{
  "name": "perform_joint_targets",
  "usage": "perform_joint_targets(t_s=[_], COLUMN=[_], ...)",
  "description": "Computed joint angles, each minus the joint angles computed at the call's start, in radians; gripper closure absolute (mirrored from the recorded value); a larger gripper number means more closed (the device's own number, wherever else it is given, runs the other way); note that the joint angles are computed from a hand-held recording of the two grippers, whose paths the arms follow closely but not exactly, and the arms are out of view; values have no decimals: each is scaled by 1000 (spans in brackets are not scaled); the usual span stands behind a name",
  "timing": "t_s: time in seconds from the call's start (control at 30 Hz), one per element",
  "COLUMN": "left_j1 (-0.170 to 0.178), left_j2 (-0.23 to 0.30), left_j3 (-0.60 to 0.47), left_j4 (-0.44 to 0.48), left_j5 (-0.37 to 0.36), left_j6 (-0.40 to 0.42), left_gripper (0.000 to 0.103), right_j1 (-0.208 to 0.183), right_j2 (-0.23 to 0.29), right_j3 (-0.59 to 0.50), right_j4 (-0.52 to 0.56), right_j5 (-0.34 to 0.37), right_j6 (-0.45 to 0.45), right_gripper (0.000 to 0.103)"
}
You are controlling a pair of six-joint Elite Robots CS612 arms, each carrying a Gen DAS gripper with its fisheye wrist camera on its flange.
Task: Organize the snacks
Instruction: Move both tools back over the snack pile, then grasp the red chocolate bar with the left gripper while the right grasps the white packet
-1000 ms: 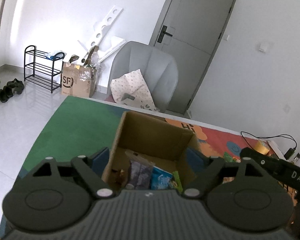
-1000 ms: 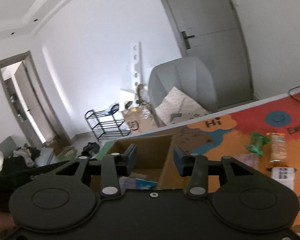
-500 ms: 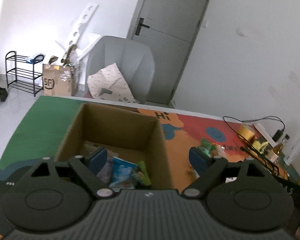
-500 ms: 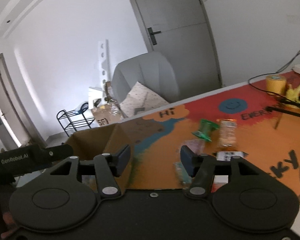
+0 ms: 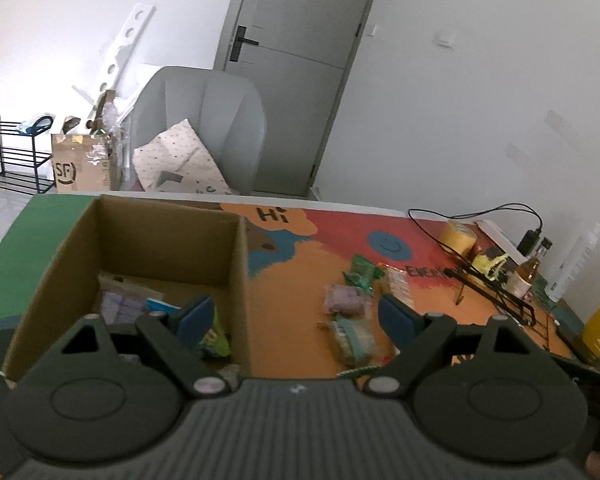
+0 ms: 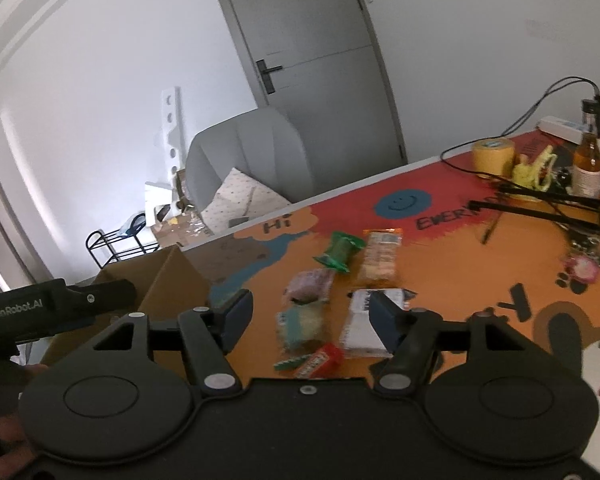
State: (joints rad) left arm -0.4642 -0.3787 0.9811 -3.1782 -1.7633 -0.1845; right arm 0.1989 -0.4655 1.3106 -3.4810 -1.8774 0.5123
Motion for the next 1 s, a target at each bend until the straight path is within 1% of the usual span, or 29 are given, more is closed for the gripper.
perform_joint_targets(t_s=[0.37, 0.5, 0.67, 0.73, 0.9, 1.0], left_j1=[-29, -40, -51, -55, -60, -61], left_j2=[8, 17, 31, 36, 54, 67], left_j3=[-11, -18, -39, -46, -77, -97], left_j4=[10, 2, 43, 55, 119, 151], left_j5=[-35, -27, -37, -38, -46, -47], left_j6=[33, 39, 60, 64, 79, 95], left_gripper=[15, 15, 18, 21, 38, 42], right_j1=[-20, -30, -43, -48, -57, -59], right_j2=[-26, -30, -29, -28, -20, -14], right_j3=[78, 101, 120, 124, 121, 112], right_j4=[-34, -46, -53, -52, -48, -38], right_j5=[-25, -21, -9, -4, 12, 24], right_j6=[39, 50, 72, 80, 93, 96], right_gripper=[38, 38, 38, 38, 38, 38])
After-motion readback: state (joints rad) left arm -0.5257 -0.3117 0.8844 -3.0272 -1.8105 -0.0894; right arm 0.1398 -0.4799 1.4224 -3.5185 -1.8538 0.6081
